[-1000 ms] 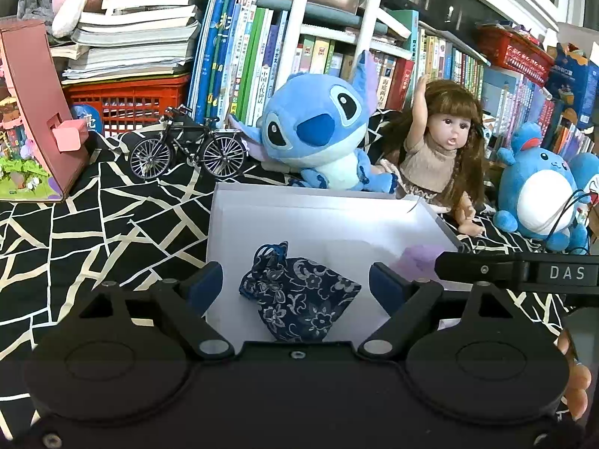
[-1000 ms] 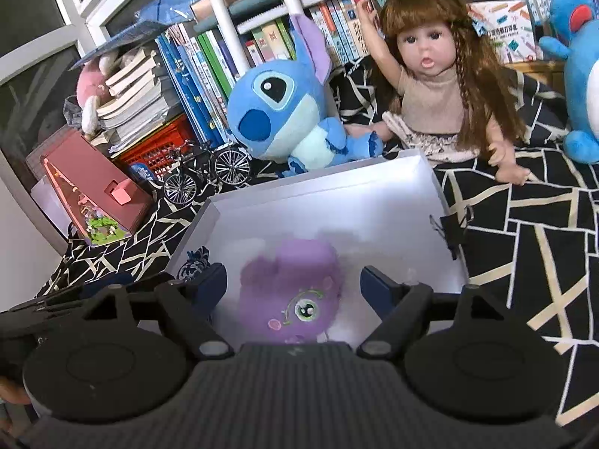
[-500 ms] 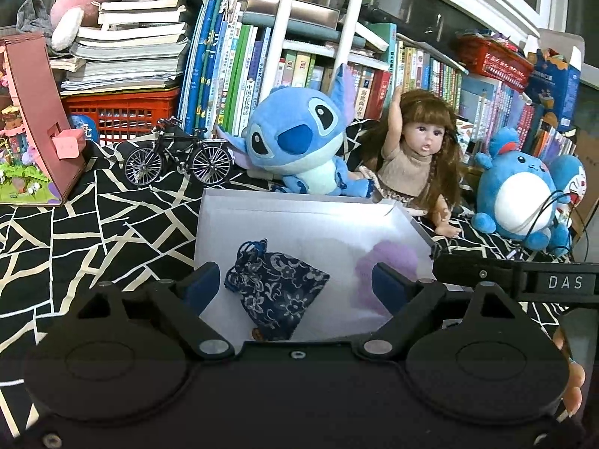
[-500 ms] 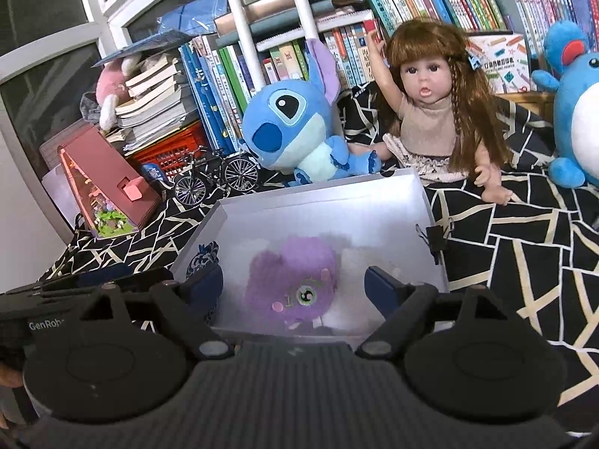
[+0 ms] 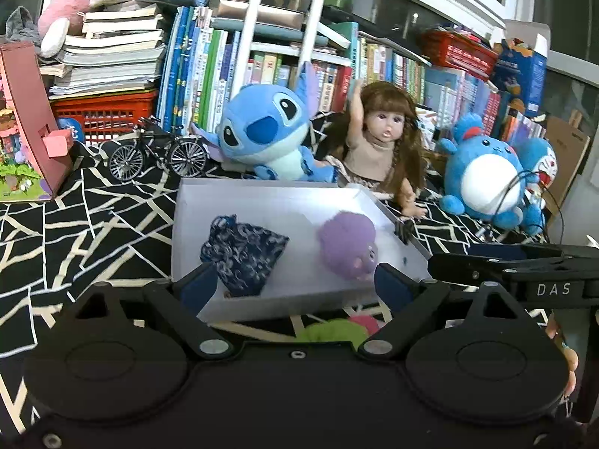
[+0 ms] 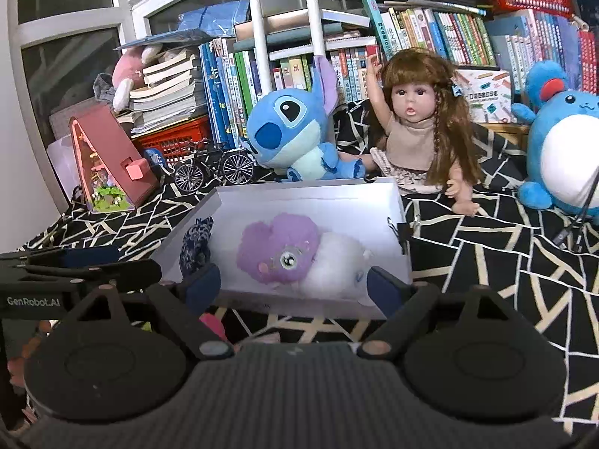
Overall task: Organize soft objects
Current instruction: 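Move the left tool to the green scrunchie while the right tool approaches the mint cloth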
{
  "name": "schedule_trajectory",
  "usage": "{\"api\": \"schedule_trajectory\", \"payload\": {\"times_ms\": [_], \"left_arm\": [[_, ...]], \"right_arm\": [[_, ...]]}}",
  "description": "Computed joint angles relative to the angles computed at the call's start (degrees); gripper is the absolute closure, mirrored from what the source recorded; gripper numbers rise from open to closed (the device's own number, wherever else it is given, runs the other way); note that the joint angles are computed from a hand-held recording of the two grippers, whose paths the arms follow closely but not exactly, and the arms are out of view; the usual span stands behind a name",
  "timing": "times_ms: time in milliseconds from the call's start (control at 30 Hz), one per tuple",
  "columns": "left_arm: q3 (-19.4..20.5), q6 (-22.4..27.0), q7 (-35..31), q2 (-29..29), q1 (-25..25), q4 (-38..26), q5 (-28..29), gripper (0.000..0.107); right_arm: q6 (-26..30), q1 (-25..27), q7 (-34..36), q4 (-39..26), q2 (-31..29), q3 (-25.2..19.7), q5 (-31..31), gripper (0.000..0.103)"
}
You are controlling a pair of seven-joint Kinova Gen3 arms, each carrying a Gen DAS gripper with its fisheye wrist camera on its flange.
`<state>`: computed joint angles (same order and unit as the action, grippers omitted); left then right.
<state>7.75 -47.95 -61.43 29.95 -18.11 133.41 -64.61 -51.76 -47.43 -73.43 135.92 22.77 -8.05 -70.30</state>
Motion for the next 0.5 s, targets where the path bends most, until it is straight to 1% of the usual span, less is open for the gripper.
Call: {"api": "schedule_trajectory", "payload": {"times_ms": [233, 400, 500], "left_arm": [[-0.6, -1.3, -0.7, 0.1, -1.5, 2.4, -2.6, 0.017], [-1.1, -1.6, -2.4, 0.4, -2.4, 4.0, -3.0, 0.017], [-1.1, -1.3, -1.5, 0.6, -3.6, 4.4, -4.7, 0.017]], "right_arm": [[-5.1, -4.6, 2.4, 1.0, 1.6, -1.5, -6.7, 0.010], [-7.4, -6.4, 0.8, 2.2, 2.6, -2.6, -9.6, 0.010], [-8.2, -7.5, -0.1, 2.8, 3.1, -3.1, -11.8, 0.010]]}}
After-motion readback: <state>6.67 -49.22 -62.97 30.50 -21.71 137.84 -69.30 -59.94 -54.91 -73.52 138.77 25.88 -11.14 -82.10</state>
